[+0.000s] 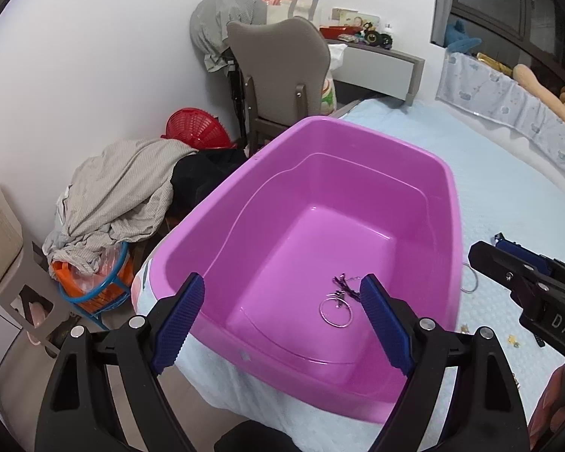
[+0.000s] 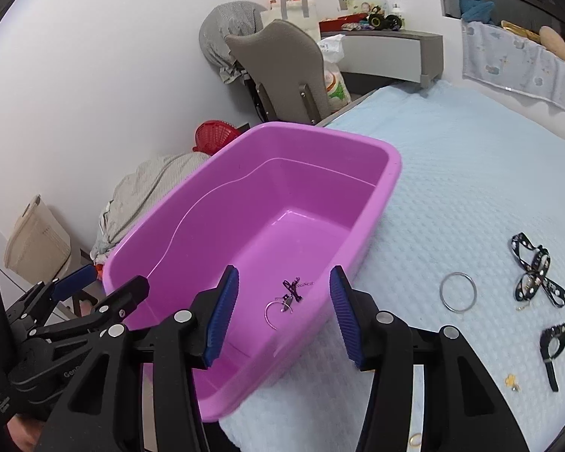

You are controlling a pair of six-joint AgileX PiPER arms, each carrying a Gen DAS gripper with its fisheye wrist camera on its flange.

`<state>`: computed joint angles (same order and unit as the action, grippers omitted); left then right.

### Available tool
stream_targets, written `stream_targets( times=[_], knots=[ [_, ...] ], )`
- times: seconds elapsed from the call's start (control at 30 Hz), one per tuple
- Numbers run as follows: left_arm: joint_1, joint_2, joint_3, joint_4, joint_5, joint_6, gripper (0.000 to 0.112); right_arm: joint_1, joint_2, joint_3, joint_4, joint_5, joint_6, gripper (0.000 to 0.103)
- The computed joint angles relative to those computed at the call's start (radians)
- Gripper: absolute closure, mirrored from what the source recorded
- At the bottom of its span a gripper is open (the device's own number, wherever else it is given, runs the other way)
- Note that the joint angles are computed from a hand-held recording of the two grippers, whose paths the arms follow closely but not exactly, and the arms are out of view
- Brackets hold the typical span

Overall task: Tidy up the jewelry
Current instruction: 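Withdraw both tools from the tub back over the bed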

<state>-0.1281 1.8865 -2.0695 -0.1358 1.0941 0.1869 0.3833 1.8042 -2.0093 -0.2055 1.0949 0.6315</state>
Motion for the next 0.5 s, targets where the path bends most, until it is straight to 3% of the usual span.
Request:
stream_targets(
  times=[0.3, 0.5],
  knots=[
    [-0.032, -0.125, 0.155, -0.009, -0.056, 0.019, 0.029, 0.057, -0.220, 0.277, -0.111, -0.074, 0.142, 0.054],
    [-0.067, -0.202, 0.249, -0.018, -0.084, 0.031, 0.029, 0.115, -0.360, 0.421, -0.217, -0.062, 0.266, 0.053]
  ],
)
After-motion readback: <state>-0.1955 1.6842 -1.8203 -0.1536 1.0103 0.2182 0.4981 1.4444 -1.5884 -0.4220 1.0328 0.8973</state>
